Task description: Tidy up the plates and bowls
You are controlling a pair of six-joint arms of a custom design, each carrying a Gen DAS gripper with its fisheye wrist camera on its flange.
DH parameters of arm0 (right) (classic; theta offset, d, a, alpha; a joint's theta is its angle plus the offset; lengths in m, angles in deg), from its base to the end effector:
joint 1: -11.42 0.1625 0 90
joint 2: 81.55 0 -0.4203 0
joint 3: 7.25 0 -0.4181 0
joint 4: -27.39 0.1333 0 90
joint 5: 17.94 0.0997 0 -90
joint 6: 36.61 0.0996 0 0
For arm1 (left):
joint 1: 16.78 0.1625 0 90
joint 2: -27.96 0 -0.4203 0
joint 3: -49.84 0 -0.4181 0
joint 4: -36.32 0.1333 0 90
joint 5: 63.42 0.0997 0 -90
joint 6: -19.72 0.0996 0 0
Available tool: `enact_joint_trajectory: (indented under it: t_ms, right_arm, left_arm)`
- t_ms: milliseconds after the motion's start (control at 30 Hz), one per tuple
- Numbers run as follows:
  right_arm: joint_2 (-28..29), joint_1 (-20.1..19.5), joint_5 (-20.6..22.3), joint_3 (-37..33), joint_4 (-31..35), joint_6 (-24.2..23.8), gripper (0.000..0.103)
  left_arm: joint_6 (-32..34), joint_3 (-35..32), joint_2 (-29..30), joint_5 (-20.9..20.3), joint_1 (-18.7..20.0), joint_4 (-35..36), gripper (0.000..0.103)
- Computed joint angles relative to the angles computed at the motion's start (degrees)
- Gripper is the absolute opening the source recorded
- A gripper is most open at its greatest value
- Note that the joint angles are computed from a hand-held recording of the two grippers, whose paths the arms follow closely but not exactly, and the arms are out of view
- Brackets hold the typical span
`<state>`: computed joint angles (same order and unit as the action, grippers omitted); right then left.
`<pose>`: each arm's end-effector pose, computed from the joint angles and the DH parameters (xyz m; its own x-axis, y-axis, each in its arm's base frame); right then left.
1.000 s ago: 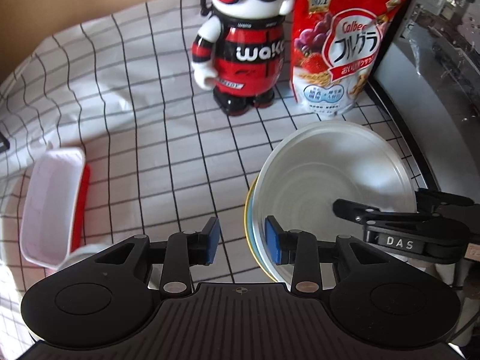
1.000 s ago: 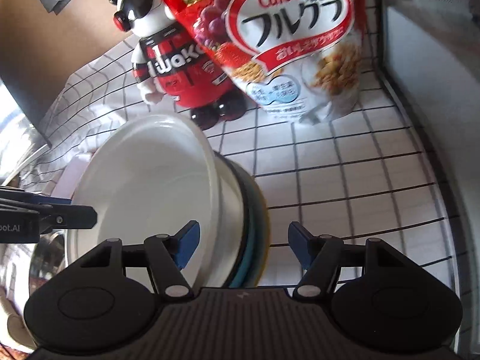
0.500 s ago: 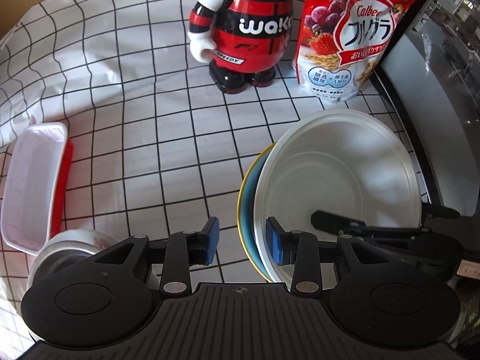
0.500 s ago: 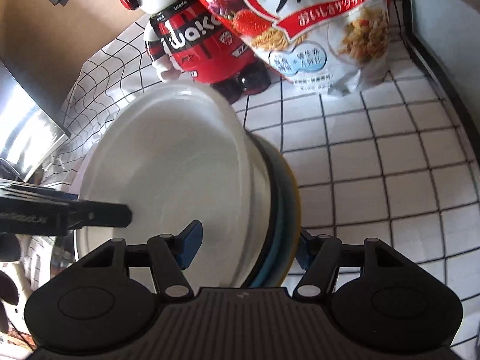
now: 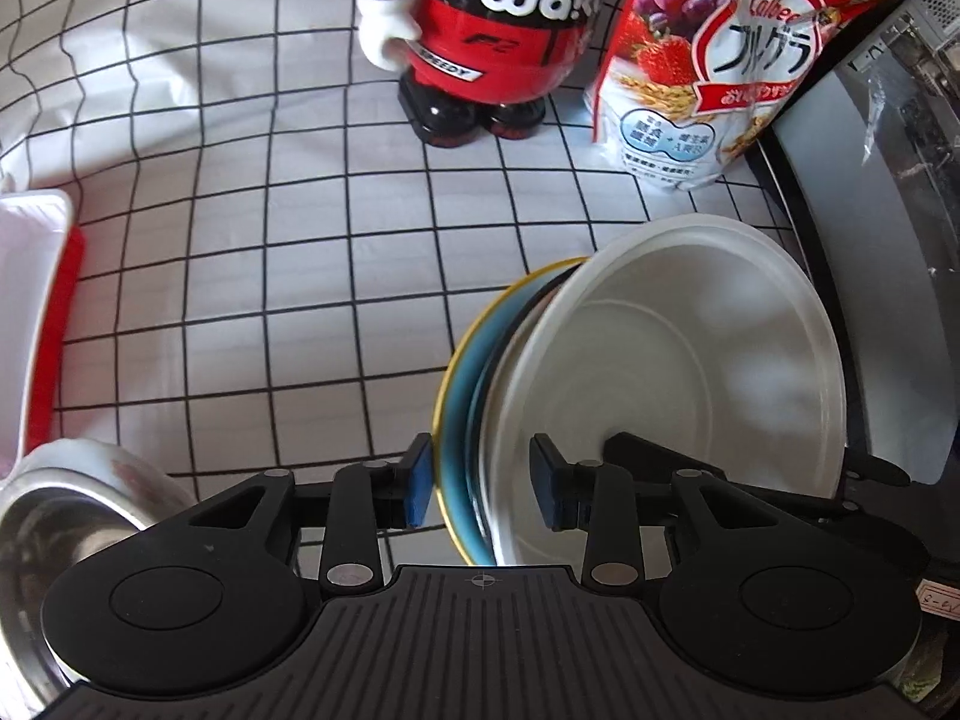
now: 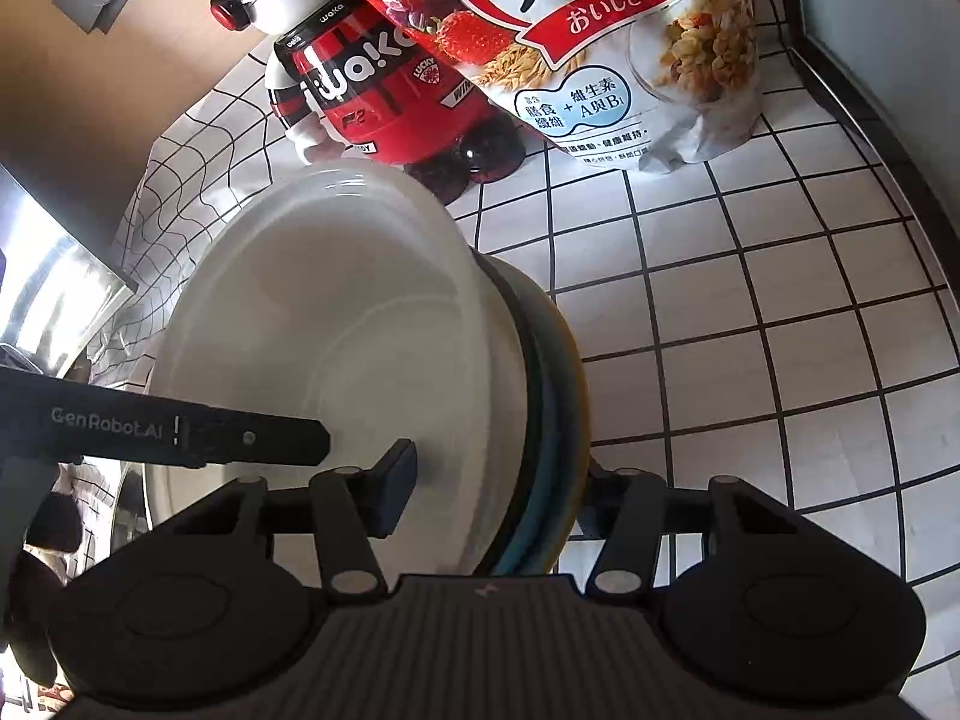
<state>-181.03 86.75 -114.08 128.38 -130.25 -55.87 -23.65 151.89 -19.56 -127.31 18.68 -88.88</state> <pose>0.0161 -0.4230 0.2981 -0.9659 0.0166 0.2584 -0.1087 0.8796 -0.4630 -0.3786 -0.4871 0.0146 -0.8202 0.2172 -0.5292 0.2825 0.9582 -0.0446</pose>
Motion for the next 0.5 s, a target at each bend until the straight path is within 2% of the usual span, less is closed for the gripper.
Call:
enact_joint_trajectory:
  t_ms: [267,500]
  right_arm:
    - [-2.8,0.6,-1.0,1.8,3.5,2.5,0.052]
    - [-6.5,2.3,-2.4,6.1,5.0,3.8,0.051]
  left_arm:
    - [0.7,2.3,-2.0,0.4,-1.3,0.0,0.04]
    - [-0.3,8.9,-7.1,0.0,-3.3,-1.4,0.042]
